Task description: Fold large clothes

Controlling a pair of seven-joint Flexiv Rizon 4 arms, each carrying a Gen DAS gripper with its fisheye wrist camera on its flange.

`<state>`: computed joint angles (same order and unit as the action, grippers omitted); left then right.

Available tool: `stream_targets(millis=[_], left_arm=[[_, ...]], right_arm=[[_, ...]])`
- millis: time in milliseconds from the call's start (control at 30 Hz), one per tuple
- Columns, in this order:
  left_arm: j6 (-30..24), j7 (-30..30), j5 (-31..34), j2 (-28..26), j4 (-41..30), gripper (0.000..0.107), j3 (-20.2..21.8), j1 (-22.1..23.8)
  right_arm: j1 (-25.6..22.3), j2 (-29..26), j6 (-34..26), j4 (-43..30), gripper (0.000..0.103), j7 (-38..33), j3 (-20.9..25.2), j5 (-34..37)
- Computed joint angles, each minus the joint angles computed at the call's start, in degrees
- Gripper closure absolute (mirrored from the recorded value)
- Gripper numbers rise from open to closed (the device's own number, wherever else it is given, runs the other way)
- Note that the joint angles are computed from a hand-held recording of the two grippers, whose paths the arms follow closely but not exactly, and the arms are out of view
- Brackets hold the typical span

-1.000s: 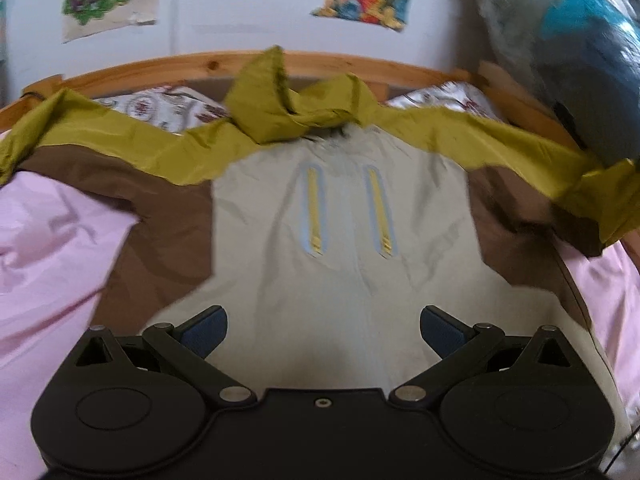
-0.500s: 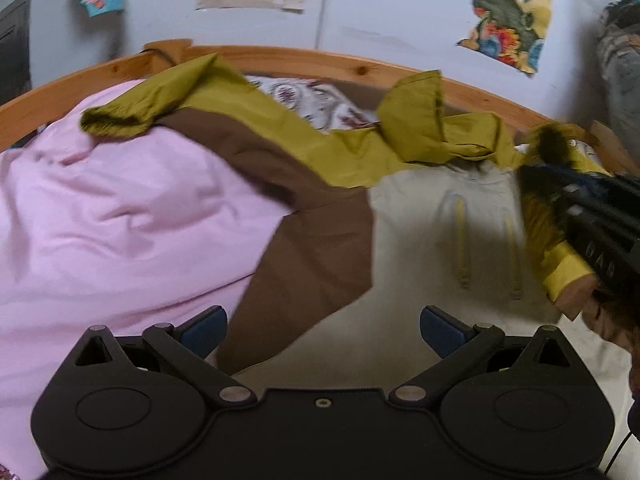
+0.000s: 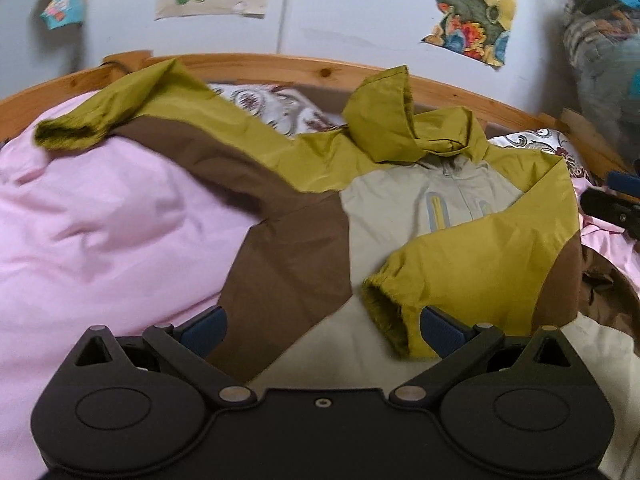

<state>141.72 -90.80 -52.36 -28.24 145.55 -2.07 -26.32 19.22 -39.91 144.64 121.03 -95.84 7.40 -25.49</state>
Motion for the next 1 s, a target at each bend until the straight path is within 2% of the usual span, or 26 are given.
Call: stream_targets(millis=[67,133,233,267,367,433,467,500,533,633,667,733,767,800,933,1000], left_arm=[[-0.6,0.5,4.1,-1.9,-2.2,0.004,0.7,2.4],[-2.5,-0.4,11.2,-3.0,-4.1,0.005,1.0,6.3],[-5.2,-3.4,22.9,-4.6,-7.1,0.007,0.6,12.8],[-6.4,-4.3,26.4,-5.3,-8.4,0.007,0.2,14.8],[-10.3,-6.0,34.1,-7.5,-12.8,0.016,-1.1,19.4],[-11.9,-6.3,36.6,-9.4,-15.9,0.025,-1.1,20.6],[-12.4,-6.1,37.0,-10.5,-17.6,0.03,-0.8,20.5],[-13.0,-5.8,36.8,-11.5,-19.0,0.046,-0.4,20.3],[-13.8,-5.7,36.4,-12.4,-20.3,0.071,-0.3,20.0],[-16.2,-4.6,33.3,-14.1,-23.3,0.096,1.6,17.5],[-15.2,-4.3,32.7,-14.7,-23.8,0.099,2.2,16.6],[-12.3,-2.0,28.8,-15.6,-24.3,0.103,5.2,12.5],[-9.7,-1.3,26.6,-16.1,-24.4,0.103,6.1,11.0],[-7.6,-1.2,25.1,-16.3,-24.3,0.104,6.1,10.5],[-1.4,-1.8,18.8,-15.9,-23.1,0.105,4.7,10.5],[-2.2,-1.4,20.0,-15.4,-23.0,0.105,3.5,12.8]], right_arm=[[0.8,-0.8,-5.0,-4.2,0.003,-0.1,-3.0,6.0],[-0.5,-2.6,-9.9,-9.5,0.005,3.3,-4.1,9.5],[-1.1,-4.8,-17.8,-16.4,0.015,8.6,-6.0,15.3],[-1.7,-5.5,-20.4,-18.2,0.022,10.0,-6.4,15.6],[-0.4,-7.3,-25.3,-20.7,0.029,10.0,-10.0,17.0],[-2.4,-7.9,-27.4,-20.8,0.031,10.1,-8.5,14.5],[-4.5,-8.1,-29.4,-20.9,0.031,10.6,-6.4,12.0],[-6.8,-8.2,-31.1,-20.9,0.031,10.9,-4.0,9.0],[-8.4,-8.4,-32.1,-21.0,0.031,10.7,-2.5,6.7],[-11.1,-10.4,-33.2,-23.0,0.031,10.5,0.5,2.2],[-11.6,-10.9,-34.1,-23.9,0.031,10.8,1.2,1.3],[-13.8,-12.4,-36.2,-26.1,0.059,11.8,3.9,-2.2],[-13.7,-12.6,-37.0,-26.7,0.082,11.5,4.1,-1.7],[-12.4,-12.2,-37.4,-27.0,0.09,11.2,2.8,0.8],[-16.3,-12.1,-34.1,-26.0,0.096,14.7,5.3,0.8],[-18.2,-12.1,-31.4,-25.2,0.099,15.9,6.1,0.0]])
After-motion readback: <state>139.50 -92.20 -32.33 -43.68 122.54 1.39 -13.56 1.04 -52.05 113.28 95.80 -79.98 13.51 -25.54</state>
